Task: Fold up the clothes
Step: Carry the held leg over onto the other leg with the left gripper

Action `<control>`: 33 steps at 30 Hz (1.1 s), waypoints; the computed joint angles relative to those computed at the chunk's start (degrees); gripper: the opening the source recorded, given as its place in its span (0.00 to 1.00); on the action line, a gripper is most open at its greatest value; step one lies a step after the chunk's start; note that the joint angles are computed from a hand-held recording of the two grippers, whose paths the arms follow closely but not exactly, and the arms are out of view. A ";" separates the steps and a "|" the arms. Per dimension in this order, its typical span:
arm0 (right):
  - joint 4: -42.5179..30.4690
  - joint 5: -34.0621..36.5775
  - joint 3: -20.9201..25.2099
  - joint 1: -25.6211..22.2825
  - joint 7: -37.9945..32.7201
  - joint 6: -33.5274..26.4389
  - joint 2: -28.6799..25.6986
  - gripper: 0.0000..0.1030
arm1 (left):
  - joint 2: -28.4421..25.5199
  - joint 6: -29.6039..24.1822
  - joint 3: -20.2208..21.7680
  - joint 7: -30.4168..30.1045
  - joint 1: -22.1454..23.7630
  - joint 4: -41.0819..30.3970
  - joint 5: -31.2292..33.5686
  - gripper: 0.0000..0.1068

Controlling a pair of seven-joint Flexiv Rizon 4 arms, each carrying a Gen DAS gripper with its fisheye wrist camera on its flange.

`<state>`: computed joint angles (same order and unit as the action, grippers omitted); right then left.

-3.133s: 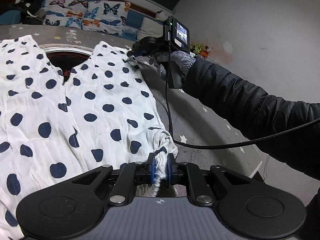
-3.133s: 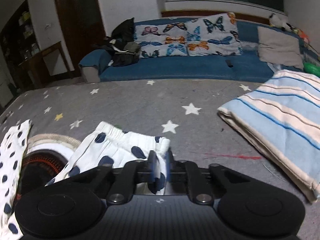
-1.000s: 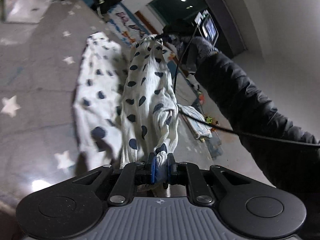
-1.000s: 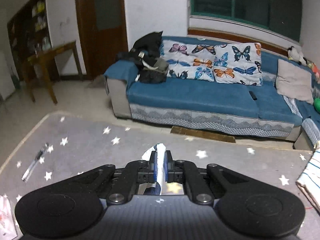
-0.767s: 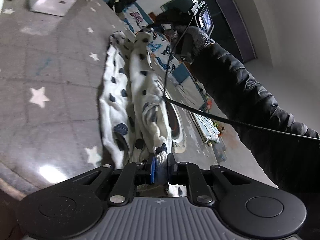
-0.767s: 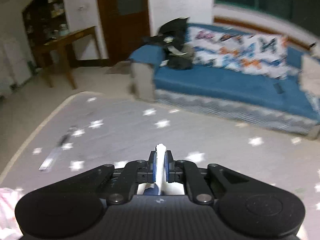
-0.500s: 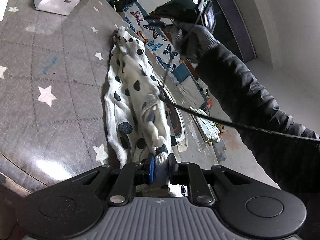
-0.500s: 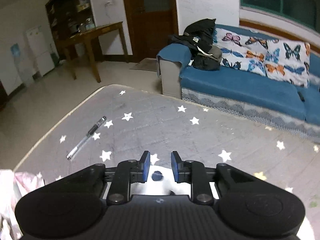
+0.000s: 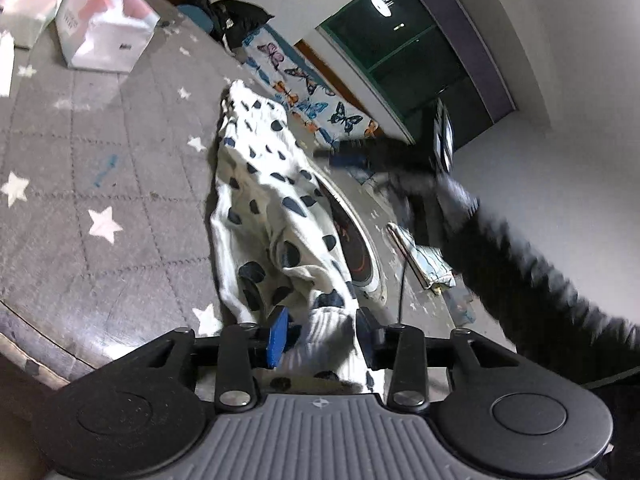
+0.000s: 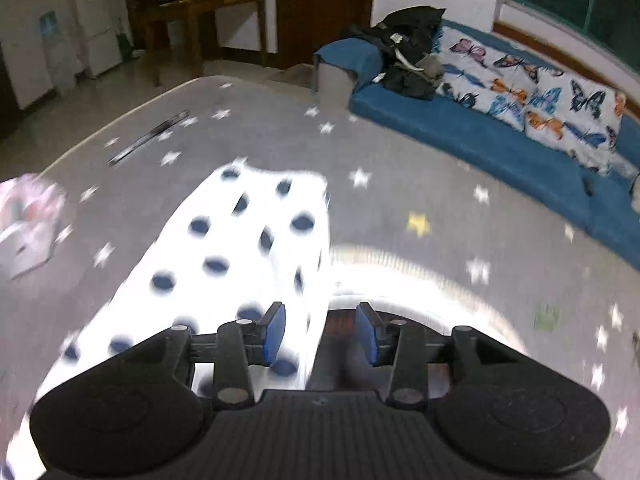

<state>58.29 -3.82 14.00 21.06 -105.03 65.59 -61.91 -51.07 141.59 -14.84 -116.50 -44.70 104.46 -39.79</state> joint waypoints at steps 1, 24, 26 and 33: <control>2.95 0.89 1.20 -1.15 -1.31 1.03 1.49 0.39 | -0.04 -0.28 0.34 1.03 -0.71 -0.63 -1.24 0.38; 50.23 20.05 38.31 -36.69 -45.44 13.40 22.46 0.72 | 0.08 -10.46 2.67 21.90 -4.62 -14.12 -12.25 0.12; 53.08 20.93 39.58 -36.78 -48.98 17.22 22.93 0.74 | -0.26 -11.48 2.60 23.01 -4.54 -15.83 -12.46 0.12; 59.84 20.08 36.26 -26.34 -50.74 43.52 19.69 0.74 | -1.36 -13.48 2.25 22.69 -4.48 -18.99 -12.23 0.12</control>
<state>118.13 16.26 50.25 -5.28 -155.77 109.11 -42.21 -52.43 128.11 -12.59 -93.82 -49.19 85.47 -52.02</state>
